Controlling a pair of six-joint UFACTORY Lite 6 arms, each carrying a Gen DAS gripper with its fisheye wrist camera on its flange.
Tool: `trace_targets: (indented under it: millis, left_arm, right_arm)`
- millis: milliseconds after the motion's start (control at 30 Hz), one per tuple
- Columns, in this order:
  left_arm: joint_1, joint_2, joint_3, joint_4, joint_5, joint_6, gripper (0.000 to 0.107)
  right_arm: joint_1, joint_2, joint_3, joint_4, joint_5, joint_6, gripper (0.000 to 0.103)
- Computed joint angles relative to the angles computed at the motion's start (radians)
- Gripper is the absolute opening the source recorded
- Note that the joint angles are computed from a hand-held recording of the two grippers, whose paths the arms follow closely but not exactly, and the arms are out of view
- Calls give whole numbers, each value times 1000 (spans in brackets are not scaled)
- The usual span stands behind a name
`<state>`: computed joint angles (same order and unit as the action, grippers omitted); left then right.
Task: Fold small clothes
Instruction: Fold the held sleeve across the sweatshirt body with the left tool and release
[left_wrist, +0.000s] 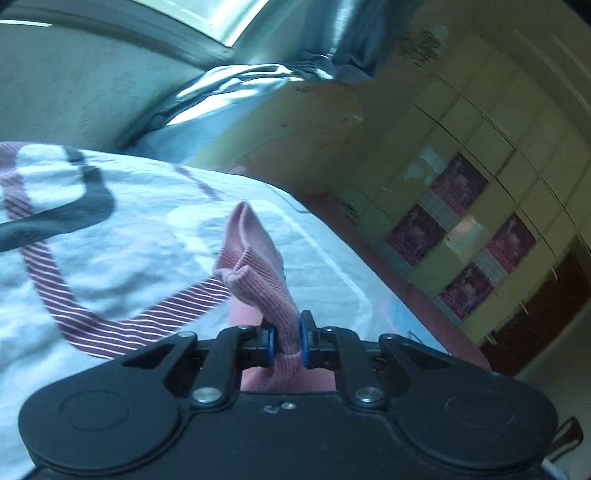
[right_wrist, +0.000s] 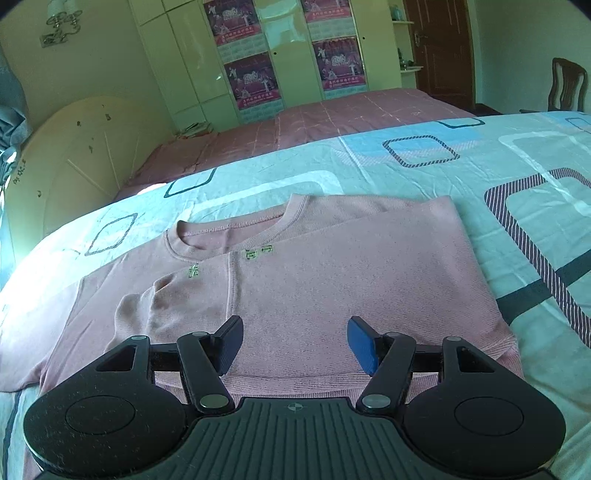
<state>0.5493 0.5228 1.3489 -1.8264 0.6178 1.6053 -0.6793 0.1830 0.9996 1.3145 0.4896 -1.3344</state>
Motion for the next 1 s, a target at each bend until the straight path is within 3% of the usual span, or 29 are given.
trace_targets:
  millis: [200,367,433,567,600,633,667,700,733,767,867,1000]
  left_arm:
    - [-364,-188,-162,-46,-83,104,11]
    - [-705,-221,-160,-161,-216,186,10]
    - [-831,-171,-90,-59,-295,80,6]
    - [-1017,38,98,337,-399,-313,8]
    - [-1033,110,149,406,-371,-371,12]
    - [-1038,184,184,435,-344,-387,26]
    - [-1050,215,193,423,-346,-361,32]
    - [-1059,209,171,376,-363,-293,38]
    - [-1062,176,126,289,-366,-188,55]
    - [-1062,141,79,192,-363,-84,66]
    - [-1049,-18,-108,-93,-369,230,85]
    - [-978,-270,-357,-477,-401,640,78]
  right_arm:
    - [-46,10,-2,36,53,-41,63]
    - [-120,25,15,33,127,-55,63]
    - [-158,33,27,19,159,-57,63]
    - [-235,73,74,-35,237,-13,63]
    - [-251,86,88,-49,263,2,63]
    - [-266,97,100,-62,288,15,63]
    - [-279,107,111,-73,312,27,63]
    - [-289,114,118,-80,334,36,63]
    - [-297,119,123,-86,355,44,63]
    - [-300,123,127,-88,374,50,63]
    - [-289,147,136,-74,443,57,63]
    - [-218,179,146,-46,508,69,63]
